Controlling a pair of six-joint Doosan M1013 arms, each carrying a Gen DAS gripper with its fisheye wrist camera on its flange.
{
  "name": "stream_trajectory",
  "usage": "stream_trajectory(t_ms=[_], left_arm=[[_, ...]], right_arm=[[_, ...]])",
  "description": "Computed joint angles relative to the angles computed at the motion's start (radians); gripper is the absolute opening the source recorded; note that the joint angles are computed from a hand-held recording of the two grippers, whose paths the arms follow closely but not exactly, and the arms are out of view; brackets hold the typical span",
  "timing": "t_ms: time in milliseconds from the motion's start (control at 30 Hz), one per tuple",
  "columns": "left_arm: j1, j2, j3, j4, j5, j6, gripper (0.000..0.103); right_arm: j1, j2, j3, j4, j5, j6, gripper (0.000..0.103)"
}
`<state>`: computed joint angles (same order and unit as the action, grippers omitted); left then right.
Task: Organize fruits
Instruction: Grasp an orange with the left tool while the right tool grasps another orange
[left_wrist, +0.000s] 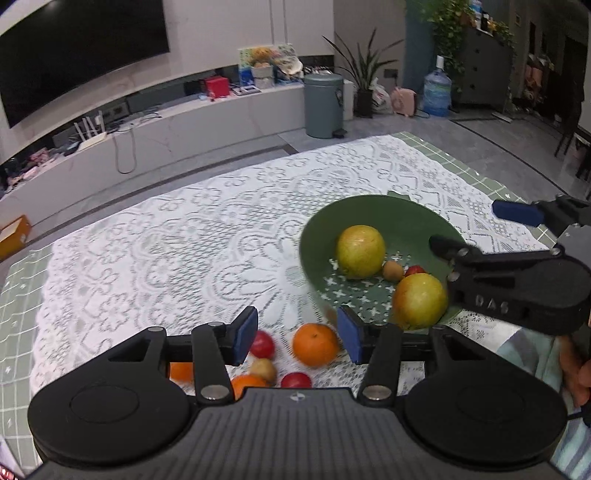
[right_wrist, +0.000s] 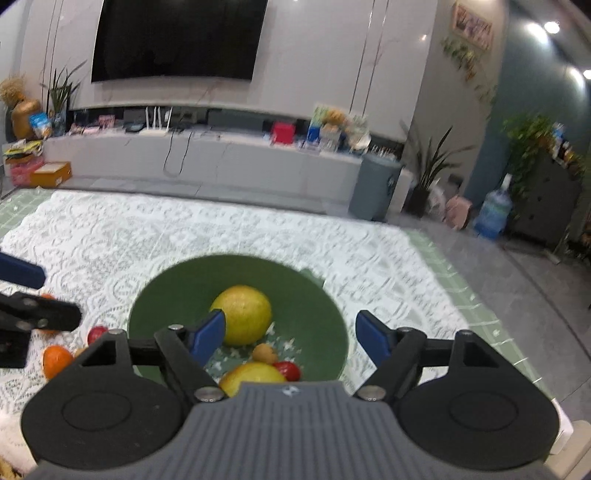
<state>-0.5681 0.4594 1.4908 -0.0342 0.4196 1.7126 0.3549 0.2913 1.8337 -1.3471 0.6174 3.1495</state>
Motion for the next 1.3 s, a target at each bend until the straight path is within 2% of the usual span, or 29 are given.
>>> stream_trajectory(t_ms=[100, 233, 433, 533, 667, 900, 1200, 1300], left_arm=[[0.005, -0.022, 0.033, 0.056, -0.027, -0.070, 0.059], [0.017, -0.045, 0.067, 0.113, -0.044, -0.156, 0.060], [0.038, -0.064, 0.104, 0.261, -0.057, -0.343, 0.061], [0.054, -0.062, 0.110, 0.273, -0.053, -0.380, 0.061], [0.072, -0.056, 0.111, 0.300, -0.039, -0.429, 0.061], [0.101, -0.036, 0.108, 0.259, -0.029, -0.417, 0.062], [0.129, -0.005, 0.093, 0.102, -0.013, -0.295, 0.061], [0.132, 0.003, 0.088, 0.096, -0.003, -0.292, 0.061]], right_arm=[[0.014, -0.014, 0.027, -0.122, -0.001, 0.152, 0.079], [0.016, -0.030, 0.053, -0.225, -0.075, 0.308, 0.081], [0.024, -0.028, 0.064, -0.367, -0.179, 0.444, 0.082], [0.027, -0.016, 0.056, -0.382, -0.249, 0.472, 0.082], [0.036, 0.002, 0.042, -0.368, -0.301, 0.452, 0.082], [0.052, 0.027, 0.022, -0.356, -0.326, 0.390, 0.082], [0.058, 0.069, -0.028, -0.128, -0.375, 0.072, 0.081], [0.060, 0.083, -0.047, 0.007, -0.386, -0.098, 0.077]])
